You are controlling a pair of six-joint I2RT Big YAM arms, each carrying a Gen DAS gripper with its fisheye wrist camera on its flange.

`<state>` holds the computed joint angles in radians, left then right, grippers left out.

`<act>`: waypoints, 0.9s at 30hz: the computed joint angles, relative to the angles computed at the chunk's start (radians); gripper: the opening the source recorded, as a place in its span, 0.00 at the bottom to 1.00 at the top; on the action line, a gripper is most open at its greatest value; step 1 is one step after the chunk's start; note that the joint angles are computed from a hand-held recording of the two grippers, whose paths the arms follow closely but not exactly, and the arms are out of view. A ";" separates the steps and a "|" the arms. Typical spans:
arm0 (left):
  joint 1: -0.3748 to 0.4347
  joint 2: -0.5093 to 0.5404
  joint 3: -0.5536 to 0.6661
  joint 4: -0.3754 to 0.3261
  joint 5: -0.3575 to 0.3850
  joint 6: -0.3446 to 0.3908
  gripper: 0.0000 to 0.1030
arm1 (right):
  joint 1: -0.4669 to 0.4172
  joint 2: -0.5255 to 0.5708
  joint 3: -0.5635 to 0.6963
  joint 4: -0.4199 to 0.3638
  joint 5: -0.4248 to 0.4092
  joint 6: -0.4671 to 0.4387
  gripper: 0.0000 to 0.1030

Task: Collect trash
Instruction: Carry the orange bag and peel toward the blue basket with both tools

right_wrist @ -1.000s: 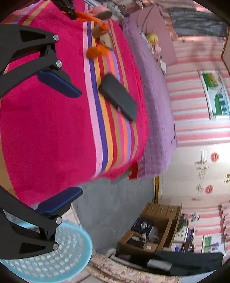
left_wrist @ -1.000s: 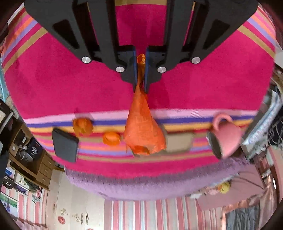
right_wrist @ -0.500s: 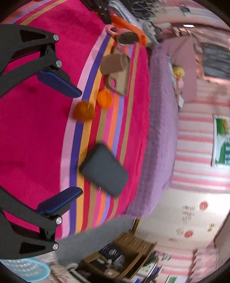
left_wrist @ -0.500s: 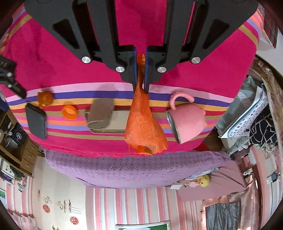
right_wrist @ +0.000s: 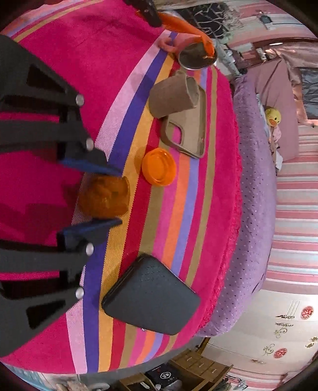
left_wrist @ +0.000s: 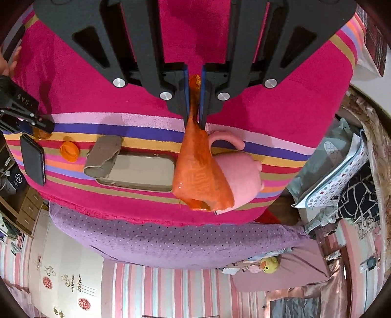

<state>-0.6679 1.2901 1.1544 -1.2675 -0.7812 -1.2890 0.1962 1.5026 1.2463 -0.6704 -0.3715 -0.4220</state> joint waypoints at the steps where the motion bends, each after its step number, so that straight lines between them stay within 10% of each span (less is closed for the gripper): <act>1: -0.006 0.002 0.004 -0.005 -0.002 -0.008 0.05 | -0.003 -0.002 -0.002 0.003 -0.008 -0.001 0.30; 27: -0.242 0.291 0.372 -0.140 -0.096 -0.121 0.05 | -0.424 -0.220 -0.149 0.110 -0.218 -0.146 0.28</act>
<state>-0.9094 1.5815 1.5263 -1.4079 -0.8771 -1.4101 -0.2276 1.2825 1.0975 -0.5606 -0.5892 -0.5678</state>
